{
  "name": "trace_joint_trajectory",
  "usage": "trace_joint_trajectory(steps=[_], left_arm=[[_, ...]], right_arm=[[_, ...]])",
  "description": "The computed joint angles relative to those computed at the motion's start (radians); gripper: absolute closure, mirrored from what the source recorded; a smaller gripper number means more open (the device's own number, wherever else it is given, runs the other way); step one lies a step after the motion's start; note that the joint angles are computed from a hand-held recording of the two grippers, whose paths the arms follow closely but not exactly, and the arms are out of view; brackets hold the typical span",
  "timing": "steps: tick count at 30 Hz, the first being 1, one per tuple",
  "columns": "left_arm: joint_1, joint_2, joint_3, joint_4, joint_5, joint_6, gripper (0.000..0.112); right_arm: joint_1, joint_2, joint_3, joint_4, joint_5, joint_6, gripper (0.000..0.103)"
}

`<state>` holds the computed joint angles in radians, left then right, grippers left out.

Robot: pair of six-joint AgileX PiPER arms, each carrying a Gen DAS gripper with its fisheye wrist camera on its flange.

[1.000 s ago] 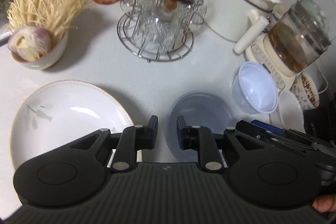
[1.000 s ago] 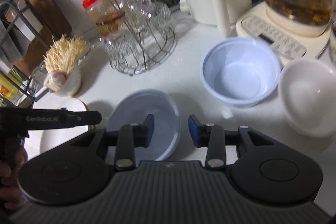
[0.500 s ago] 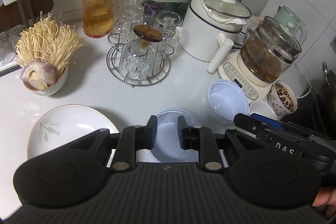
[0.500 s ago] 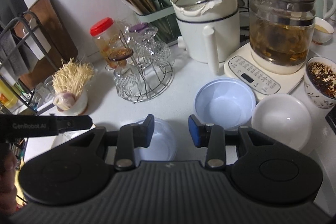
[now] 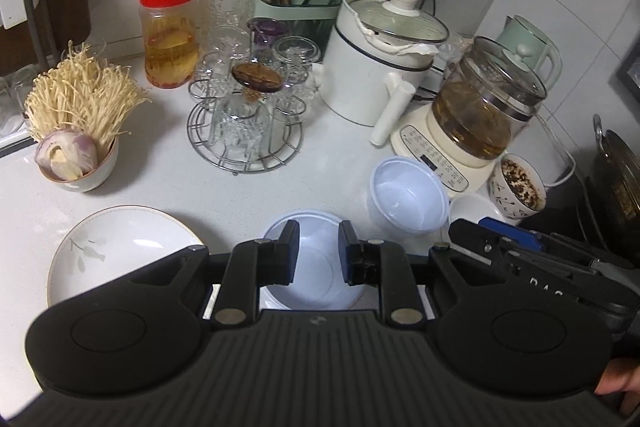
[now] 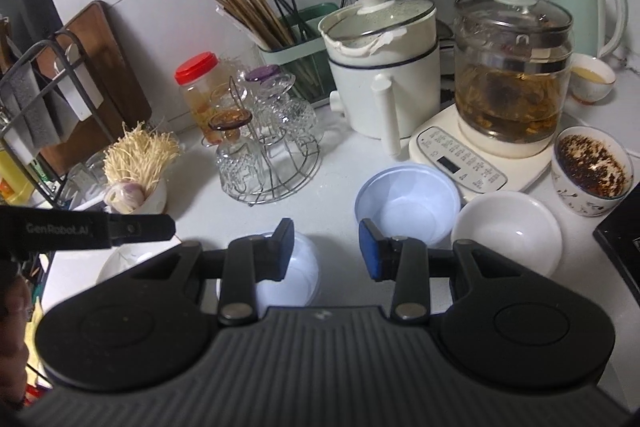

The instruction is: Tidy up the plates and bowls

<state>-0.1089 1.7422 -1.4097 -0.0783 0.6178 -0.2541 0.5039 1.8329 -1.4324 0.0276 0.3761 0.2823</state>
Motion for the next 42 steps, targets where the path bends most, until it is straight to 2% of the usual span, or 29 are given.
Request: trace_joint_trajectory(steps=[5, 9, 17, 24, 29, 34, 39, 42], left_arm=[[0.014, -0.007, -0.02, -0.073, 0.022, 0.081, 0.088], [0.034, -0.023, -0.009, -0.154, 0.032, 0.197, 0.088], [0.087, -0.055, 0.049, -0.343, 0.051, 0.438, 0.088], [0.132, -0.052, 0.063, -0.469, 0.085, 0.591, 0.088], [0.144, -0.038, 0.071, -0.523, 0.117, 0.666, 0.088], [0.146, 0.0, 0.048, -0.53, 0.126, 0.67, 0.088], [0.134, 0.075, -0.029, -0.499, 0.123, 0.616, 0.088], [0.12, 0.143, -0.108, -0.464, 0.134, 0.532, 0.088]], right_arm=[[0.021, -0.034, 0.021, -0.107, 0.021, 0.139, 0.063], [0.062, -0.062, 0.044, -0.283, 0.044, 0.349, 0.063], [0.146, -0.109, 0.091, -0.559, 0.133, 0.711, 0.063], [0.223, -0.133, 0.113, -0.721, 0.235, 0.93, 0.064], [0.24, -0.136, 0.121, -0.746, 0.282, 0.997, 0.064], [0.23, -0.121, 0.114, -0.743, 0.298, 1.004, 0.064], [0.175, -0.086, 0.075, -0.686, 0.265, 0.921, 0.064], [0.119, -0.048, 0.024, -0.619, 0.236, 0.813, 0.064]])
